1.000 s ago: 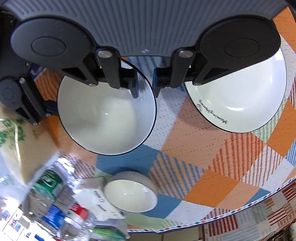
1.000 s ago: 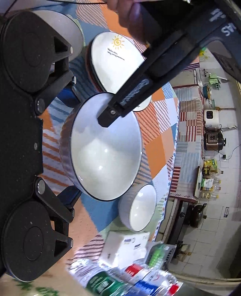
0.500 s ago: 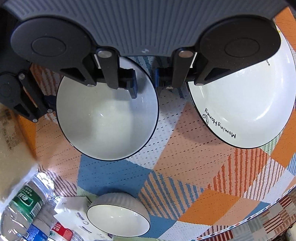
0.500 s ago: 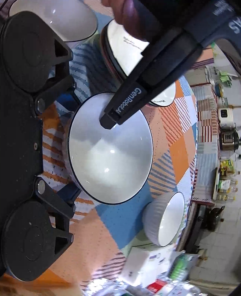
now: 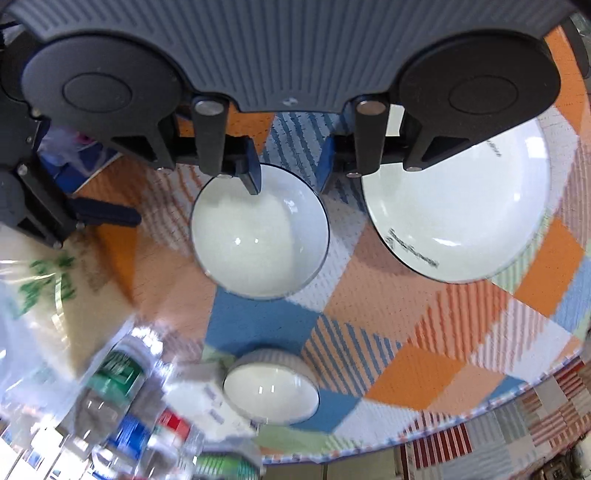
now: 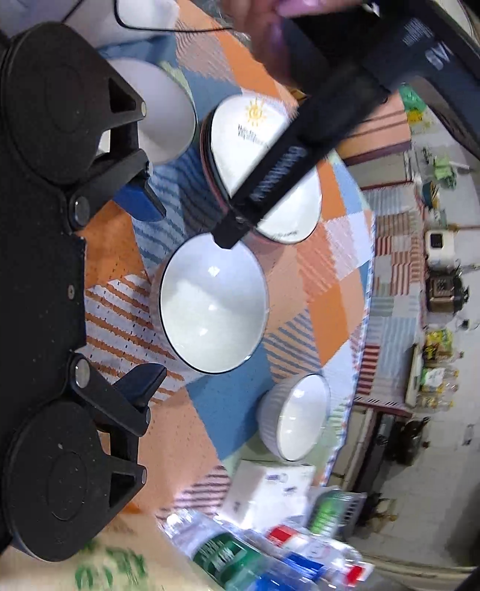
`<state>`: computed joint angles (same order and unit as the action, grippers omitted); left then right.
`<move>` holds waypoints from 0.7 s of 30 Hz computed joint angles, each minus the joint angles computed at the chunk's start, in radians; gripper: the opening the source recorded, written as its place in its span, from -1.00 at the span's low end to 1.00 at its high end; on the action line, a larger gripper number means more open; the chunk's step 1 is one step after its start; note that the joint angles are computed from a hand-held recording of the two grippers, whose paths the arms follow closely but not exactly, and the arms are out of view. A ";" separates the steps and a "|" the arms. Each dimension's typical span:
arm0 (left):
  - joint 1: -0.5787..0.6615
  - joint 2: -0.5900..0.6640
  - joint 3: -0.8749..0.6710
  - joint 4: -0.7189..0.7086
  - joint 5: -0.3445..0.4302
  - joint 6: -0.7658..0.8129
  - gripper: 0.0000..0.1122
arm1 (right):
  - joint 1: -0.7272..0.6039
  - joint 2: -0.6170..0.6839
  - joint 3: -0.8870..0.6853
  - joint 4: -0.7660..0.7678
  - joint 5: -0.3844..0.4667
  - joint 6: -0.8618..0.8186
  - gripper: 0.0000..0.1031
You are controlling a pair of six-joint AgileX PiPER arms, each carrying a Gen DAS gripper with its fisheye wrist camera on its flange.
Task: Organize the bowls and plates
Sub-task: 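Lift the bowl with the left gripper and carry it toward another white bowl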
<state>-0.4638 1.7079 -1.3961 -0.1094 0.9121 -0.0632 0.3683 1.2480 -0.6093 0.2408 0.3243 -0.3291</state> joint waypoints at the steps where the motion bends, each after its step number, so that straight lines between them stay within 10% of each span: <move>1: 0.001 -0.022 -0.002 0.003 0.011 0.005 -0.42 | -0.008 -0.023 -0.008 0.008 0.029 -0.013 0.70; 21: 0.145 -0.383 0.133 -0.080 0.279 0.158 -0.27 | 0.087 -0.327 -0.153 0.077 0.512 0.014 0.72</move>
<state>-0.3191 1.3244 -1.2632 -0.1893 1.1911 0.0950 0.4553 0.9215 -0.7625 0.3177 0.8360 -0.3155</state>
